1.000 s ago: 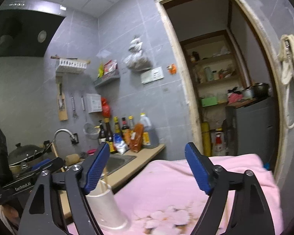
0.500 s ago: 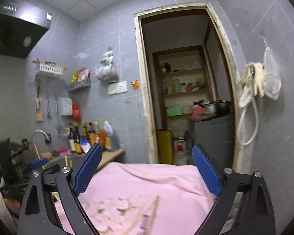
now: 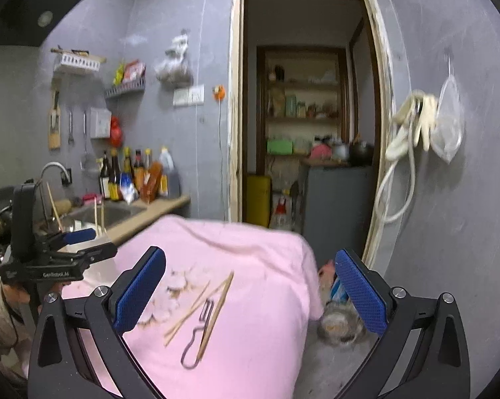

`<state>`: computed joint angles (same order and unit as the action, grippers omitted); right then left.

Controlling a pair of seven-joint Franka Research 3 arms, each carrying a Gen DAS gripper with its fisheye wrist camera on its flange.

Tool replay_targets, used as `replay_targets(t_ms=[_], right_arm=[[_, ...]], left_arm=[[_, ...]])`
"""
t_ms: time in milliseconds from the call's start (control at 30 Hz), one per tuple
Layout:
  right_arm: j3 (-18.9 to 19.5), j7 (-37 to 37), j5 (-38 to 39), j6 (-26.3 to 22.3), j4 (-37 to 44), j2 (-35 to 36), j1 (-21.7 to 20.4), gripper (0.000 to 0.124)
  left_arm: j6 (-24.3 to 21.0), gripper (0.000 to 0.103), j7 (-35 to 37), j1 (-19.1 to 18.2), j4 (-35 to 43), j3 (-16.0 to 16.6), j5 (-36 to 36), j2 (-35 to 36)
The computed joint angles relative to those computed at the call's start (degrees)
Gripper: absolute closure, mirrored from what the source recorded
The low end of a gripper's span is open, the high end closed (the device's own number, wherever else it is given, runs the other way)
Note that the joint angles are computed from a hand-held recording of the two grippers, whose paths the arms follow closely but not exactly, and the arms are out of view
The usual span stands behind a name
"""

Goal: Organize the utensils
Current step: 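Move both tools back over the remaining chopsticks on the cloth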

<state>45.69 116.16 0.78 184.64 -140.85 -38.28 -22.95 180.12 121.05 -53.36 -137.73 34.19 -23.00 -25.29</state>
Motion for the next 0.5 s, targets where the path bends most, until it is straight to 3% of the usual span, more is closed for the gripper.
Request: replay_targets(t_ms=[200, 333, 433, 500], right_arm=[[3.6, 0.0, -1.0, 0.6, 1.9, 9.1, -3.1, 0.021], [4.7, 0.1, -3.5, -1.9, 5.4, 17.3, -4.5, 0.022], [5.6, 0.8, -6.9, -4.7, 8.8, 23.3, -5.7, 0.029], [5.3, 0.7, -8.8, -6.7, 10.8, 27.2, -5.3, 0.039]], left_arm=[[-8.3, 0.013, -2.5, 7.8, 3.6, -6.2, -0.3, 7.6], [-13.2, 0.013, -2.2, 11.5, 6.8, -9.4, -1.0, 12.0], [-16.3, 0.016, -1.0, 13.2, 9.6, -11.0, -2.3, 15.0], [-18.6, 0.023, -0.2, 14.4, 11.7, -12.2, -2.7, 17.0]])
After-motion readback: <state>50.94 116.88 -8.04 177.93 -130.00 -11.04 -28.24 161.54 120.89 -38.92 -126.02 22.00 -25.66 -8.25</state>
